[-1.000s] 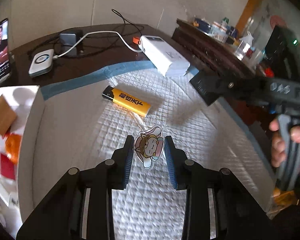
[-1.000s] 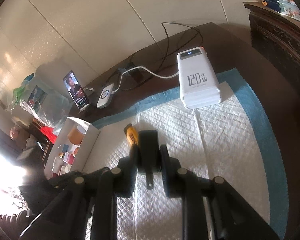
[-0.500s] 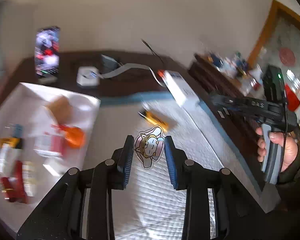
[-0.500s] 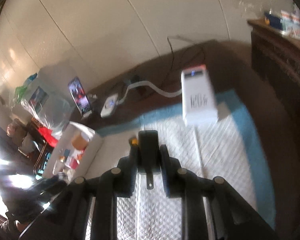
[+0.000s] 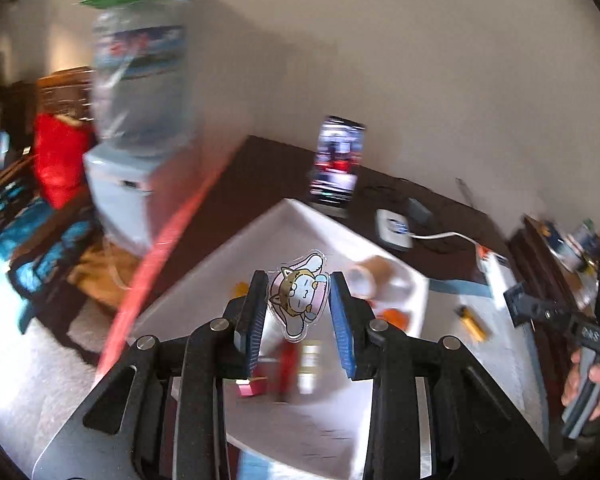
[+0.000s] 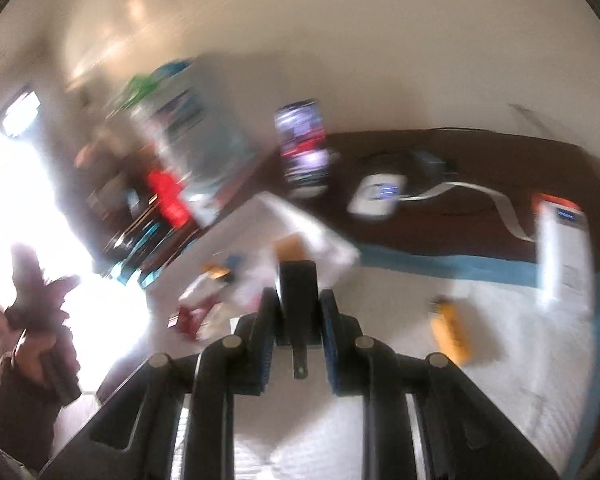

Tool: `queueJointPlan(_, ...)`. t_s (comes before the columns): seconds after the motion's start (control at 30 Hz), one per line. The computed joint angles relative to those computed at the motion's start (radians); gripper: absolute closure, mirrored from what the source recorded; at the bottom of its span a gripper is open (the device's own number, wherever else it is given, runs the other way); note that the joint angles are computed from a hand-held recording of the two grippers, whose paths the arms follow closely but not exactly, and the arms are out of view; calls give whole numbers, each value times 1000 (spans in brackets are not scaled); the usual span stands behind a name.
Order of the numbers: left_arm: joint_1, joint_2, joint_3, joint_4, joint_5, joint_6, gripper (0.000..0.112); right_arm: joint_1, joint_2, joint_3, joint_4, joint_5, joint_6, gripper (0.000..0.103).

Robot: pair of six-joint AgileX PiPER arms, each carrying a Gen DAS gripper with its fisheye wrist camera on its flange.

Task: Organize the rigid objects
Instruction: 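Carry the charger and sticker over the tray, then lower the charger and sticker into the tray and open both tools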

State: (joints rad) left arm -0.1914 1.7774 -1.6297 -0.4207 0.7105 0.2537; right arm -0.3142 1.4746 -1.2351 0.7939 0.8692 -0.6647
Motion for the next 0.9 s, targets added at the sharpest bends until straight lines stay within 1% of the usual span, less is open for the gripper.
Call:
queueJointPlan(0.1, 29, 21, 4, 8, 31, -17, 82, 117, 72, -56, -27, 20, 27, 83)
queueJointPlan(0.17, 24, 38, 25, -2, 41, -10, 82, 212, 136, -83, -74, 4, 52, 83)
queueJointPlan(0.27, 3, 63, 66, -27, 35, -4, 82, 274, 230, -106, -92, 0, 82, 83)
queueJointPlan(0.37, -18, 69, 104, -41, 33, -4, 82, 314, 293, -105, -123, -11, 124, 83)
queueJointPlan(0.53, -61, 68, 140, -16, 47, -18, 82, 356, 307, -92, -193, -42, 134, 83)
queueJointPlan(0.63, -75, 80, 138, 19, 63, -50, 82, 378, 279, -63, -233, -97, 131, 82)
queueJointPlan(0.67, -78, 83, 132, 28, 70, -57, 82, 380, 273, -61, -248, -107, 130, 77)
queueJointPlan(0.7, -81, 85, 130, 33, 73, -57, 77, 378, 265, -56, -253, -112, 127, 50)
queueJointPlan(0.73, -84, 79, 134, 36, 67, -53, 71, 371, 255, -44, -244, -121, 114, 30)
queueJointPlan(0.77, -84, 69, 141, 36, 54, -52, 50, 377, 242, -30, -257, -149, 124, 5)
queueJointPlan(0.8, -82, 62, 145, 36, 44, -50, 19, 367, 226, -12, -246, -167, 108, 1)
queueJointPlan(0.83, -82, 56, 151, 39, 30, -51, 9, 362, 212, -3, -239, -167, 104, 0)
queueJointPlan(0.9, -96, 31, 181, 109, -34, -108, 9, 336, 183, 23, -215, -186, 91, 0)
